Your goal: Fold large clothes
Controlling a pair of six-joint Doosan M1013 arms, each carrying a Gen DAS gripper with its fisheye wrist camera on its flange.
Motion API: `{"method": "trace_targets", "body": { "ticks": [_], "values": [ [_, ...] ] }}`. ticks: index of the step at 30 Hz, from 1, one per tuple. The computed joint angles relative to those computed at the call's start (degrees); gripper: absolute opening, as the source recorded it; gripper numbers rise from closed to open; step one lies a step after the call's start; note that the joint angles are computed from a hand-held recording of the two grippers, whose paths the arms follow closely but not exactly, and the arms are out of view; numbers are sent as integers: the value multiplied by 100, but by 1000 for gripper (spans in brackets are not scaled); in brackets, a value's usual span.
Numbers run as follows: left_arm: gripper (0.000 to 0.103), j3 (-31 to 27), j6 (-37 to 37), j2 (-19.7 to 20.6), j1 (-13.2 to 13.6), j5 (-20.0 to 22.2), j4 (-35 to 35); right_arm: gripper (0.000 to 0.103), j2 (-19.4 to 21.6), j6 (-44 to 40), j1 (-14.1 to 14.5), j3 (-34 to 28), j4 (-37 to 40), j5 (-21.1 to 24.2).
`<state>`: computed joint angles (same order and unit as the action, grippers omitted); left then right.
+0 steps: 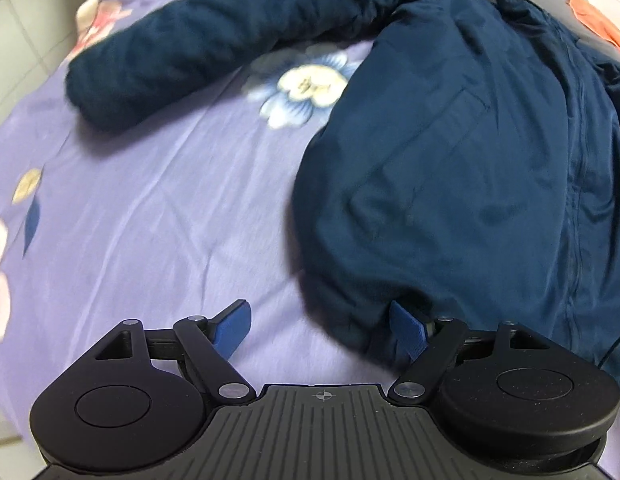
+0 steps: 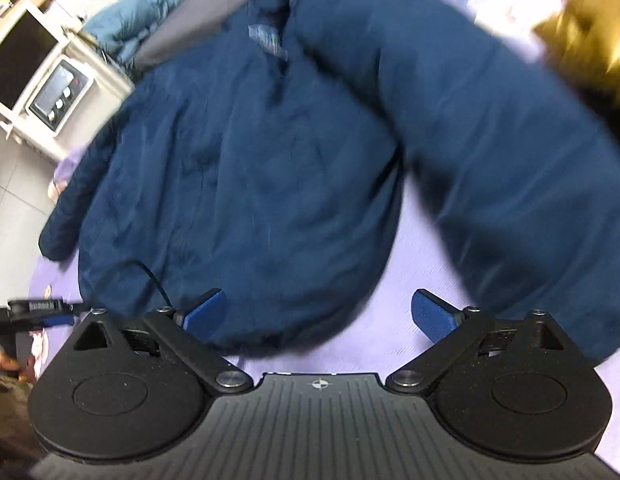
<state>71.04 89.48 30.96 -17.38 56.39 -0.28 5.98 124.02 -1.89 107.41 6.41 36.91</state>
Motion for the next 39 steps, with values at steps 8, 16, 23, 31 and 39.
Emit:
{"method": "trace_targets", "body": {
  "ticks": [8, 16, 23, 31, 39],
  "values": [
    [103, -525, 264, 414, -169, -9, 139, 87, 349, 256, -292, 157, 1521, -541],
    [103, -763, 214, 502, -460, 370, 743, 42, 438, 734, -105, 255, 1227, -1161],
    [66, -840, 908, 87, -246, 326, -547, 26, -50, 1439, 12, 567, 994, -2132],
    [33, -1019, 1329, -560, 42, 113, -1469, 20, -934, 3235, 99, 351, -1372, -2143],
    [102, -1041, 918, -399, -68, 226, -861, 36, -1277, 2200, 289, -84, -2360, -2449]
  ]
}}
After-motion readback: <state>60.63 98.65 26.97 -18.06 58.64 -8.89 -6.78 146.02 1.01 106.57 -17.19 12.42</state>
